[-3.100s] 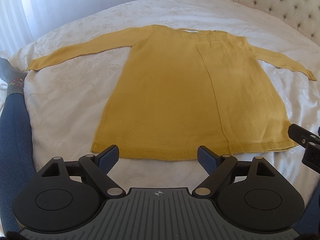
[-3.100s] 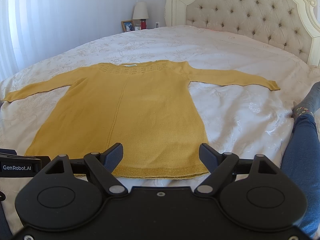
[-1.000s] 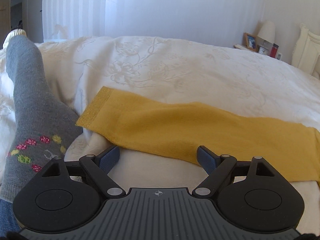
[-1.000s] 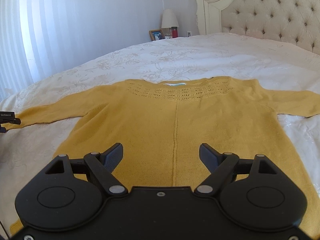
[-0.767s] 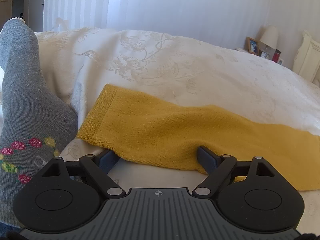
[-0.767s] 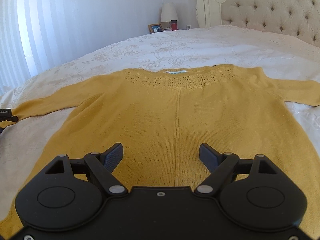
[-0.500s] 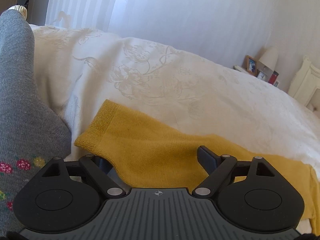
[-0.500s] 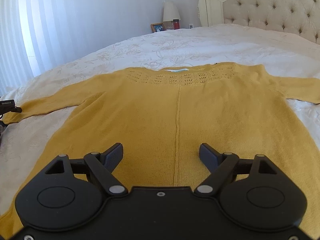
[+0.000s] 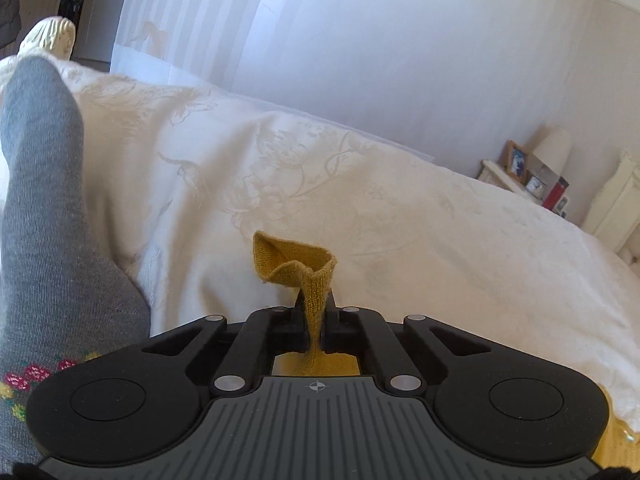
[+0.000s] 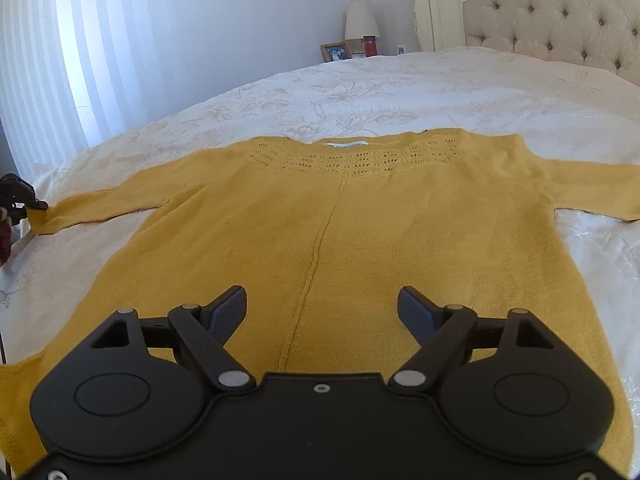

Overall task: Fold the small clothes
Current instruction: 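Grasp the sleeve cuff with the left tool and lift it, then fold the held sleeve across the sweater body and open the left tool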

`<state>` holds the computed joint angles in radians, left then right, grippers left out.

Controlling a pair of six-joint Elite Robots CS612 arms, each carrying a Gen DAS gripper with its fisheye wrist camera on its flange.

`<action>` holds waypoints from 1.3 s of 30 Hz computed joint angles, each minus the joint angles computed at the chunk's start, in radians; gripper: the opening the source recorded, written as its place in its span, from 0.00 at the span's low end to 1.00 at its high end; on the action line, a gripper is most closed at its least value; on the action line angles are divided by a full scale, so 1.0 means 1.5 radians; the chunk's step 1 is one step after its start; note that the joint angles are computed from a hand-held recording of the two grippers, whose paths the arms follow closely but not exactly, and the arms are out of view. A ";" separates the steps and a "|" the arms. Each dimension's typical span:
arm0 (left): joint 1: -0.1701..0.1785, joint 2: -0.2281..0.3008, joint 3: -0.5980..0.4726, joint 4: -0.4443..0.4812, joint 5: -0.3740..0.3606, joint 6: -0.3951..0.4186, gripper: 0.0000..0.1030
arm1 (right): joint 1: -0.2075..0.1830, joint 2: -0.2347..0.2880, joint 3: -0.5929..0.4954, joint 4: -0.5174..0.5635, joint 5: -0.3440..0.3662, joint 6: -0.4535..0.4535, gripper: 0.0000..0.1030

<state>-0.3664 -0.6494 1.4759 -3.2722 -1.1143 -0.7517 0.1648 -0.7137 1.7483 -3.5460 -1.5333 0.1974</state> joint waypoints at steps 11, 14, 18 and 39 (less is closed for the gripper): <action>-0.068 -0.006 -0.099 0.008 -0.042 0.171 0.04 | -0.048 -0.009 0.049 -0.029 0.040 0.079 0.80; -0.088 0.010 -0.152 0.021 -0.081 0.204 0.04 | -0.056 -0.025 0.053 0.003 0.048 0.044 0.80; -0.111 0.038 -0.224 0.046 -0.127 0.243 0.04 | -0.061 -0.041 0.064 0.000 0.024 0.046 0.80; -0.209 0.173 -0.426 0.235 -0.241 0.319 0.04 | -0.124 -0.087 0.122 -0.058 -0.015 0.201 0.81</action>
